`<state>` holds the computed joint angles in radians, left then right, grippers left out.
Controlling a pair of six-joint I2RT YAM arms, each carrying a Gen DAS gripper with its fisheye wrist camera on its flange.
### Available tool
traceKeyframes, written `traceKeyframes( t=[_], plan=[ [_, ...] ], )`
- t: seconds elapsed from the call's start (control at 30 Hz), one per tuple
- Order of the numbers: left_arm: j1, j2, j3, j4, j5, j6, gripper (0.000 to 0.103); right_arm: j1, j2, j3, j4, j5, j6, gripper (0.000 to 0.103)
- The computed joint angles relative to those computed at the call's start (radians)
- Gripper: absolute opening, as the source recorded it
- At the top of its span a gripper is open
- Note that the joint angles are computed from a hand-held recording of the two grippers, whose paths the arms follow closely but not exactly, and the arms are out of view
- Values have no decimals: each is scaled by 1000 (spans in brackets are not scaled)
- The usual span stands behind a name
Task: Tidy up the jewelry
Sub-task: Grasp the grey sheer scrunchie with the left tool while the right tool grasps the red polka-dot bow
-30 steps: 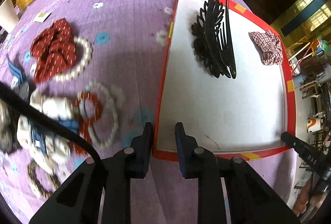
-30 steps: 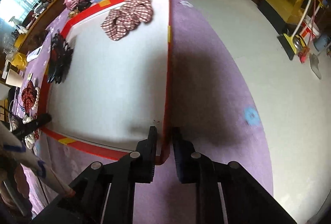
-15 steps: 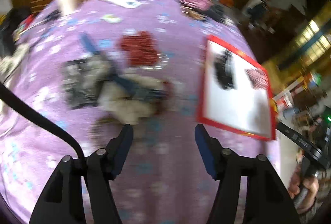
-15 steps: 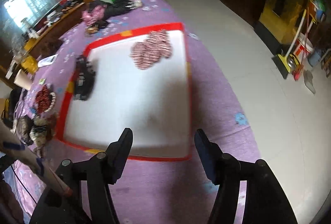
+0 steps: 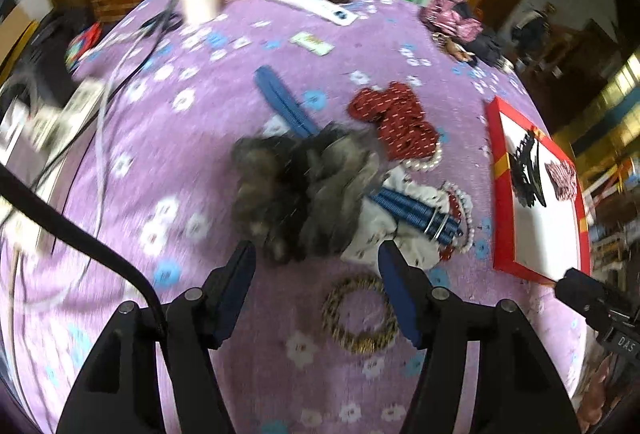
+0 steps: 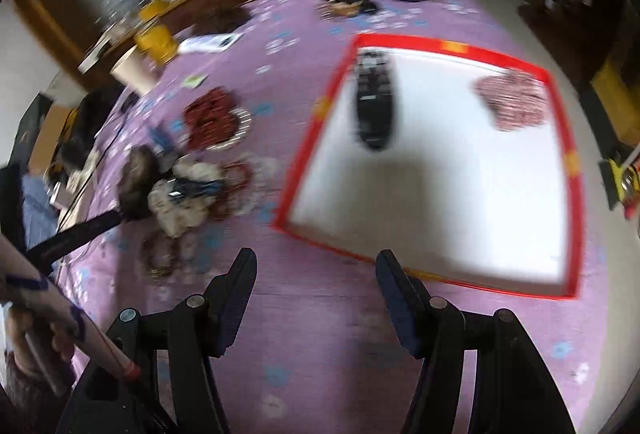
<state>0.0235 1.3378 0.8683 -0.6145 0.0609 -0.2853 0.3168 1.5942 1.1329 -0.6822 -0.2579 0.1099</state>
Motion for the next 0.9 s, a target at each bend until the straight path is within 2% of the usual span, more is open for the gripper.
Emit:
traceKeyframes(
  t=[0.27,0.5,0.67,0.7,0.83,0.9],
  plan=[
    [-19,180,79,61,-41,67,65,152,185,198,7,21,63,66],
    [55,217,65,89,42,59,65,220,435,496,-36,20,105,66],
    [85,222,59,108,87,64,65,252,593,717,-101,52,92,66],
    [89,222,57,113,95,63,63,256,628,767,-121,63,86,66],
    [101,225,54,118,105,57,36,265,750,940,-196,89,74,65],
    [117,224,56,113,133,54,26,269,803,1011,-233,104,75,54]
  ],
)
